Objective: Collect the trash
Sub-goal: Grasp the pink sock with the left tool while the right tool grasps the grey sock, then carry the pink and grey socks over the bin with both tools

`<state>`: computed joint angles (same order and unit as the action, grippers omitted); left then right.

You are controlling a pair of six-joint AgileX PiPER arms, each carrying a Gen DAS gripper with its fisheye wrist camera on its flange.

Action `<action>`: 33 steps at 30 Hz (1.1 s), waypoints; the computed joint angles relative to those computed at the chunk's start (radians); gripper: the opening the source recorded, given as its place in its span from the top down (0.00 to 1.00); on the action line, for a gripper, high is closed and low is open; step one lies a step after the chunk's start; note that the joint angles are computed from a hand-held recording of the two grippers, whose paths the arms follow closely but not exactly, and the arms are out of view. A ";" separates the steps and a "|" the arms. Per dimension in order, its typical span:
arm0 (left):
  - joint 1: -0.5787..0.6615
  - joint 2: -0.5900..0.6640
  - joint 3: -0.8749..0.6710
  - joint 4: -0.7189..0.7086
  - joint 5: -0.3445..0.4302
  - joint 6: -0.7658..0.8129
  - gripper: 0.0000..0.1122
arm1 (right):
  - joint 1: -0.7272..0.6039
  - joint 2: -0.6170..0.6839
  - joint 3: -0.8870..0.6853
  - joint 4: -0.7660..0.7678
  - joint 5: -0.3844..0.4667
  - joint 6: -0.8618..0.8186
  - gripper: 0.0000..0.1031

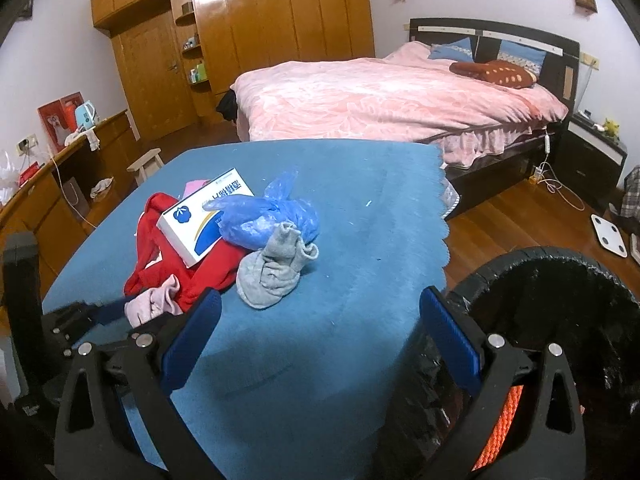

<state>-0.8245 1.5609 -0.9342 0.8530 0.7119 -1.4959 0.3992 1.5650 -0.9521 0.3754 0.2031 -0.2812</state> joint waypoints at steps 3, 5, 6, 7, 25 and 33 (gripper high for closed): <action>-0.008 -0.014 0.011 0.010 -0.001 -0.016 0.66 | 0.007 0.010 -0.012 -0.022 0.003 0.029 0.06; -0.004 -0.029 0.023 0.015 -0.011 -0.026 0.68 | 0.019 0.022 -0.023 -0.046 0.003 0.061 0.06; -0.001 -0.036 0.024 0.014 -0.012 -0.026 0.68 | 0.027 0.029 -0.029 -0.072 0.002 0.091 0.07; -0.001 -0.047 0.026 0.018 -0.007 -0.030 0.68 | 0.036 0.033 -0.032 -0.109 0.000 0.131 0.07; 0.049 -0.117 0.015 0.120 0.059 -0.057 0.69 | 0.106 0.260 -0.206 -0.323 0.047 0.387 0.22; 0.062 -0.122 0.022 0.117 0.056 -0.055 0.69 | 0.093 0.292 -0.253 -0.081 0.120 0.125 0.53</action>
<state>-0.7629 1.4385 -0.9121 0.9702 0.7682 -1.5506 0.4917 1.8569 -1.2055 0.2941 0.3236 -0.1564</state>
